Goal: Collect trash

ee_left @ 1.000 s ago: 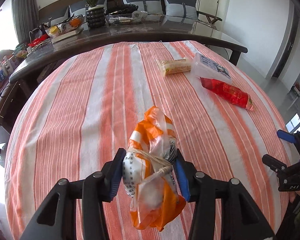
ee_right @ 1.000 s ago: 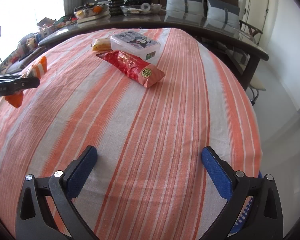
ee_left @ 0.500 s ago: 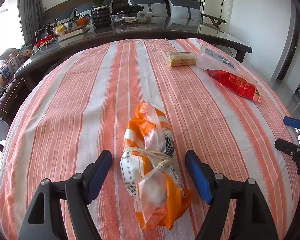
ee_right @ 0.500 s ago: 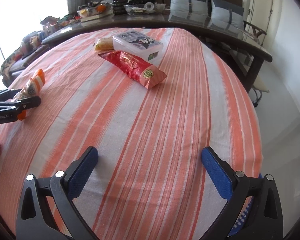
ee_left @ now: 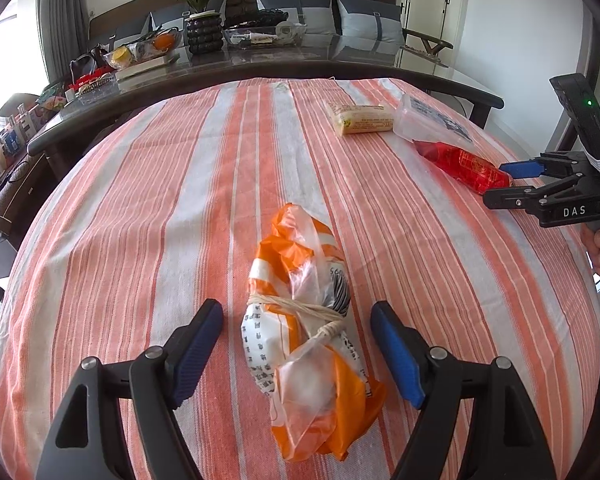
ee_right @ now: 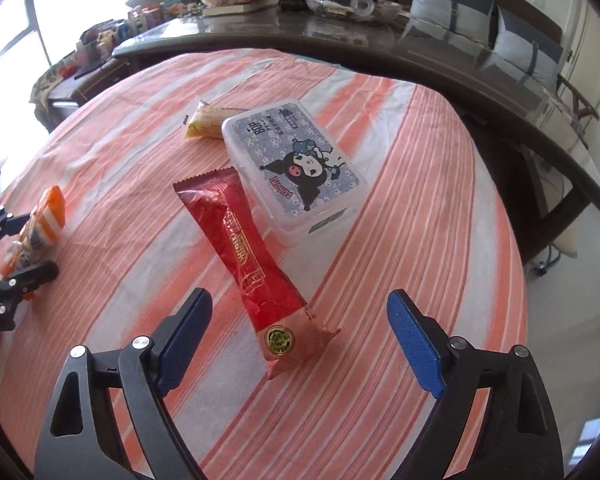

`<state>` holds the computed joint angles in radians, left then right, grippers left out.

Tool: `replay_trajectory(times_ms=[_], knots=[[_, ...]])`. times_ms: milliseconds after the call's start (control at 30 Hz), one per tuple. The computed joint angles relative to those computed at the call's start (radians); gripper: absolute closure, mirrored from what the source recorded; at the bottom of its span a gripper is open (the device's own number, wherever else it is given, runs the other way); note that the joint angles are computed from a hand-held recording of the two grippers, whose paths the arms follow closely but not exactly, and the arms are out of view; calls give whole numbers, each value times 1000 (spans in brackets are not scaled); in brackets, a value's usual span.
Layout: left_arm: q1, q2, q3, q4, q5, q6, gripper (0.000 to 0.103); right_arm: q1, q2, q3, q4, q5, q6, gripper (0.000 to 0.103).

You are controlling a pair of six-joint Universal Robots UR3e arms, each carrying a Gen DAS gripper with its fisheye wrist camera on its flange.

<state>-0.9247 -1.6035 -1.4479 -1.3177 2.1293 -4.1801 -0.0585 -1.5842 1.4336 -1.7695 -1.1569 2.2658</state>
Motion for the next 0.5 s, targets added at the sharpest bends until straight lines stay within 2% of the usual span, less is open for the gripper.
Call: replay_trajectory(times_ms=[33, 67, 100, 167, 233, 400, 500], knots=[[0, 0, 0, 0, 0, 0, 25, 4, -1, 1, 12, -2, -8, 27], [0, 0, 0, 0, 0, 0, 25, 1, -3, -4, 43, 2, -21, 50], [0, 0, 0, 0, 0, 0, 25, 2, -13, 1, 61, 2, -26, 61], [-1, 0, 1, -2, 1, -1, 25, -13, -66, 39, 79, 19, -40, 71], [-1, 0, 1, -2, 1, -1, 25, -33, -130, 74, 114, 30, -38, 72], [-1, -5, 6, -7, 3, -1, 25, -104, -279, 128, 272, 4, 68, 72], [-1, -3, 3, -2, 1, -1, 25, -162, -380, 154, 420, 26, 23, 71]])
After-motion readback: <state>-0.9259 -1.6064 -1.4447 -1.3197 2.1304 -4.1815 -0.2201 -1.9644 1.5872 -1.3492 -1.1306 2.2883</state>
